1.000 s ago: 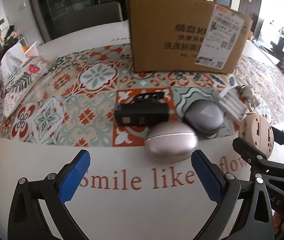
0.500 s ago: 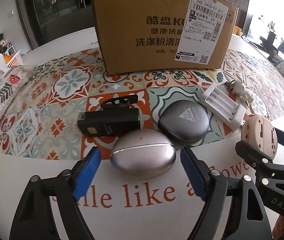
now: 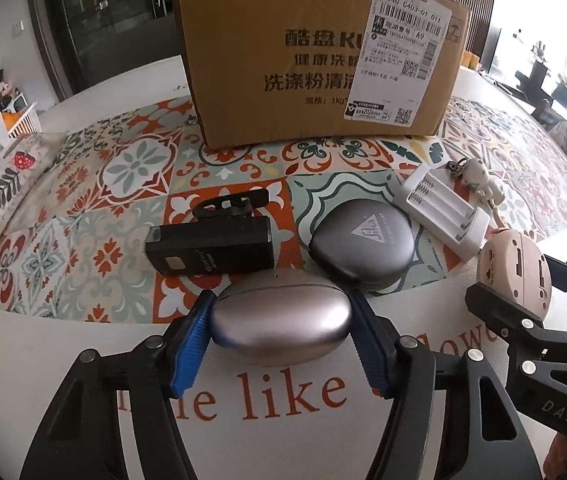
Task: Organize rigid objects
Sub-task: 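Close the left tool on the silver egg-shaped object while the right tool holds the pink toy, then lift and carry the silver egg and pink toy over the box with both tools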
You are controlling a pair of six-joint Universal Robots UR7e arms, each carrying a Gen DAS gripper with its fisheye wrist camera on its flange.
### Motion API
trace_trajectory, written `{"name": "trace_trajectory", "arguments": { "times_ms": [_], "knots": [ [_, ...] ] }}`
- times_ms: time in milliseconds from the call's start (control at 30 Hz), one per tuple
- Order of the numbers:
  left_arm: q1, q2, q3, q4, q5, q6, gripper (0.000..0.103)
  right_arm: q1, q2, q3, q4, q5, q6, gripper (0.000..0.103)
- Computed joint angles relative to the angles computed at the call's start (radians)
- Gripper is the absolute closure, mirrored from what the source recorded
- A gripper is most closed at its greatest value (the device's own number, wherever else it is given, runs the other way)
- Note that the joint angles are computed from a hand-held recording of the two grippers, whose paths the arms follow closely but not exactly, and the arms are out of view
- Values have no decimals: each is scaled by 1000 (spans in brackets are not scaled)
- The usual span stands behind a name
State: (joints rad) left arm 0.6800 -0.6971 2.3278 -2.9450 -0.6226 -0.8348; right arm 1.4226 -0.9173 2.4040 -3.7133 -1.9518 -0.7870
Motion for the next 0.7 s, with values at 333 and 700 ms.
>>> {"name": "trace_trajectory", "arguments": {
  "times_ms": [333,700],
  "knots": [
    [-30,-28,29,-11,6,-23,38,20,-19,19,-9,10,-2,29],
    [-84,-107,35,94,35,-87,38,52,-70,30,8,21,10,29]
  ]
}}
